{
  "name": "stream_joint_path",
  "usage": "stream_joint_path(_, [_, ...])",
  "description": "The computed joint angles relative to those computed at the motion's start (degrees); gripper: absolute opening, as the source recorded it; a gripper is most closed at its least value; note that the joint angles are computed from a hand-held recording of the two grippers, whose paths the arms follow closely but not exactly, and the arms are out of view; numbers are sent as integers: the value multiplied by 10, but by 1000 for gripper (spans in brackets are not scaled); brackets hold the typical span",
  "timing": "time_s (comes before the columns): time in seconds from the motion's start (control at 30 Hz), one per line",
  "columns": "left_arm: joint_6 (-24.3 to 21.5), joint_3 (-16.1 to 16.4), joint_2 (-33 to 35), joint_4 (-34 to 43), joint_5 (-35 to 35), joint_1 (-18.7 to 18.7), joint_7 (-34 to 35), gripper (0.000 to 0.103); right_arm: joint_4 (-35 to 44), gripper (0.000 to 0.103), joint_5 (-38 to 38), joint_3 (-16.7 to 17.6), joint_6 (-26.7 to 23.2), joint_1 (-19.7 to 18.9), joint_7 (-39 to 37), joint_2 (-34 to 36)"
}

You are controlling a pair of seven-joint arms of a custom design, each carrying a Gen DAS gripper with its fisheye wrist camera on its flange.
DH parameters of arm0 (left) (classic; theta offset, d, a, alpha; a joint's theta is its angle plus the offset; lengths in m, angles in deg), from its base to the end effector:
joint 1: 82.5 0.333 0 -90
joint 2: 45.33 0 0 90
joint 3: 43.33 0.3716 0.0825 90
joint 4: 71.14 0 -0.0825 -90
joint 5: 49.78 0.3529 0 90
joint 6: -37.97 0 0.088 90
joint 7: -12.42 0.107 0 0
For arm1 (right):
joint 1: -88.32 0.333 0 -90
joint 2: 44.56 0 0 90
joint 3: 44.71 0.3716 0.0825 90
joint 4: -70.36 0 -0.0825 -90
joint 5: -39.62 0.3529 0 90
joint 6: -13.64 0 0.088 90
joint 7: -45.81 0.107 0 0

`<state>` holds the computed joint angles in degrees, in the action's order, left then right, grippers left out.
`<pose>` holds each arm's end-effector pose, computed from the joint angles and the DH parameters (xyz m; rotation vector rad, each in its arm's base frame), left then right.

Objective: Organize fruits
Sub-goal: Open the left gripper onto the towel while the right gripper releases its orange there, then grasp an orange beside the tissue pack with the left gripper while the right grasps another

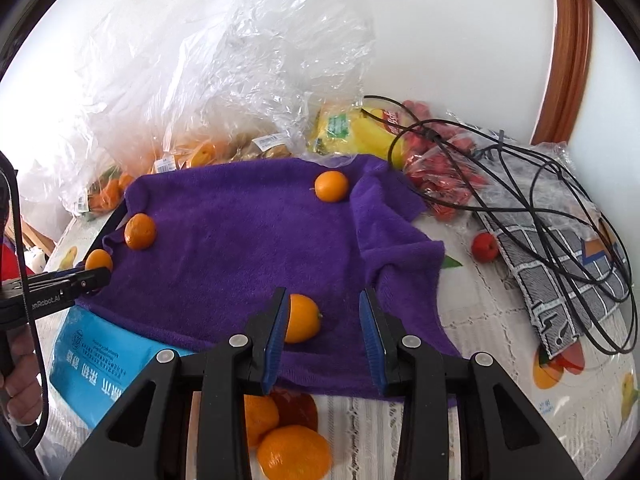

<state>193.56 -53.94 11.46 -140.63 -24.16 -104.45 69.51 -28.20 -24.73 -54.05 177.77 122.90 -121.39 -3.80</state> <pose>0.7115 -0.4021 0.2816 -1.7386 2.1873 -0.6893 0.6004 0.3608 0.2658 -1.5694 2.0230 -0.6097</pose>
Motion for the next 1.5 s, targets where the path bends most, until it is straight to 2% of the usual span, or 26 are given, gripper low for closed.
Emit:
stream_joint_path(0.17, [21,5,-19,-28,7,0,-12,40,-17,36,8,11,25,-4,-7,-4])
stream_joint_path(0.3, [48,6,-41,-65,18,3,-26,43,-27,36,10,11,52,1,-20,-6])
stream_joint_path(0.47, [83,7,-74,-117,33,7,-47,46,-38,38,15,5,58,14,-28,-11])
stream_joint_path(0.63, [106,13,-100,-157,52,4,-68,47,-65,39,-15,-20,73,37,31,-27])
stream_joint_path(0.77, [121,12,-115,-181,61,5,-80,47,-74,39,-11,-2,66,29,24,-29])
stream_joint_path(0.93, [134,23,-134,-210,82,-3,-103,47,-74,42,-82,-36,85,53,113,-23])
stream_joint_path(1.1, [148,36,-152,-239,103,-12,-130,48,-71,45,-112,-13,101,26,134,-16])
stream_joint_path(1.23, [157,44,-163,-258,118,-17,-147,48,-66,45,-140,-16,91,33,158,-13])
stream_joint_path(1.27, [158,43,-166,-262,121,-16,-150,48,-65,41,-155,-18,94,35,174,-12])
stream_joint_path(1.37, [165,47,-173,-274,131,-18,-161,48,-69,41,-159,-2,70,29,183,-18])
stream_joint_path(1.5, [183,51,-187,-298,149,-23,-173,48,-86,41,-210,6,49,33,239,-40])
